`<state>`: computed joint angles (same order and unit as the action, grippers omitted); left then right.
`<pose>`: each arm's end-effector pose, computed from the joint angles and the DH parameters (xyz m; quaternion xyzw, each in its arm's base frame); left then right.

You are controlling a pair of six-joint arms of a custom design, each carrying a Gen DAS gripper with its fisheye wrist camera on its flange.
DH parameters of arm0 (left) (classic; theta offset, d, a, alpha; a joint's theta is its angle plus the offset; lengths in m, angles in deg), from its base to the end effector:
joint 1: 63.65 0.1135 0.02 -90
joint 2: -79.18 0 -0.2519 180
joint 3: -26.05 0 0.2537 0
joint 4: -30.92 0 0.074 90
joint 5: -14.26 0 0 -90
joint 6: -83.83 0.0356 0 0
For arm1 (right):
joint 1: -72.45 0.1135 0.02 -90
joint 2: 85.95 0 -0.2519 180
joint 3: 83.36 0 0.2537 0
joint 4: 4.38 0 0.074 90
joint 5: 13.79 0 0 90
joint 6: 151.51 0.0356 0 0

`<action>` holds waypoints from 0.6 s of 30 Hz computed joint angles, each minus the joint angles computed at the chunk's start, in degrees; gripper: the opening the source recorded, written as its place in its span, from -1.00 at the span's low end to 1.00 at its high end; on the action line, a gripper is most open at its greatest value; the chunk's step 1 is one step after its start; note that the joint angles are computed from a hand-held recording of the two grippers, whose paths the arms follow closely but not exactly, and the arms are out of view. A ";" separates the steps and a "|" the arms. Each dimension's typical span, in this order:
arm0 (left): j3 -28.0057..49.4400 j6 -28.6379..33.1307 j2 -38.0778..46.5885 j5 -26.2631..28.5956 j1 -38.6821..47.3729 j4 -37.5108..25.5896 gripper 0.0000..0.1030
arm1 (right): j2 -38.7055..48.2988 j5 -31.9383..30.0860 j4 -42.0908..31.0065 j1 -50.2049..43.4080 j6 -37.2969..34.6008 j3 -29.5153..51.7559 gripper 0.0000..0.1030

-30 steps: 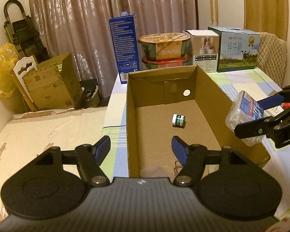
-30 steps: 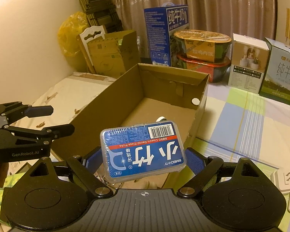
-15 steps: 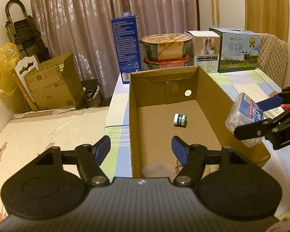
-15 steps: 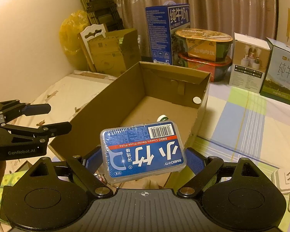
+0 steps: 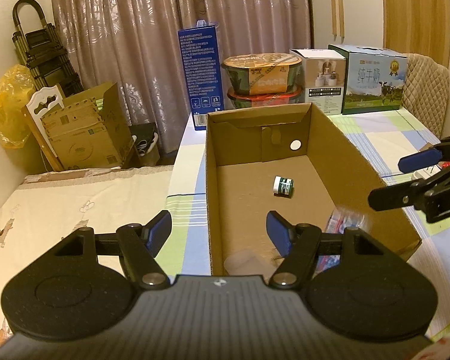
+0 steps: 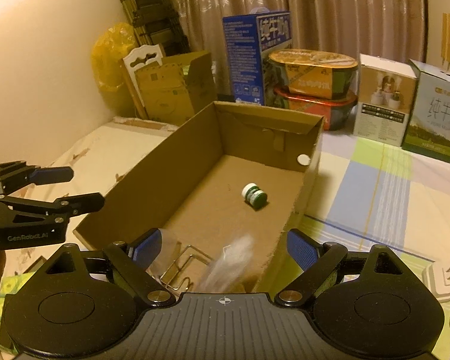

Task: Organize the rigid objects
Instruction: 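Open the left tool to drop the cup while the right tool releases the floss box, then move both open tools back over the table objects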

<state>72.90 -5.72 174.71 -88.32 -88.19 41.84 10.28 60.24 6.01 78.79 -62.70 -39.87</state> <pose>0.2741 -0.1166 0.1071 0.1460 0.8818 0.0049 0.4485 0.2781 0.0408 0.0891 -0.1155 0.9003 0.1449 0.3939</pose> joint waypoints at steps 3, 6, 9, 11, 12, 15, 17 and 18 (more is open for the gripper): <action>-0.56 -0.43 -1.03 -0.37 -0.30 -0.31 0.28 | -0.93 -0.32 -0.16 -0.82 0.39 -0.69 0.70; -1.16 -1.14 -2.28 -0.87 -0.92 -0.76 0.30 | -2.31 -0.22 -0.36 -1.29 0.09 -1.87 0.70; -1.64 -2.05 -3.34 -1.76 -2.03 -1.34 0.32 | -4.68 -0.53 -1.07 -1.81 -0.07 -3.43 0.70; -1.86 -2.99 -4.22 -2.20 -2.89 -2.25 0.33 | -6.62 -0.79 -1.68 -2.14 -0.15 -4.67 0.70; -1.90 -3.32 -4.58 -2.28 -3.13 -2.62 0.33 | -7.63 -0.99 -1.95 -2.39 -0.30 -5.27 0.70; -2.39 -4.67 -6.50 -3.15 -4.57 -4.20 0.33 | -11.28 -1.18 -2.93 -2.99 -0.56 -7.37 0.70; -2.87 -5.60 -7.94 -3.66 -5.54 -5.20 0.33 | -14.12 -1.50 -4.11 -3.69 -0.71 -8.81 0.70; -2.92 -6.03 -8.49 -3.99 -6.12 -5.76 0.33 | -15.70 -1.72 -4.85 -4.18 -0.90 -9.57 0.70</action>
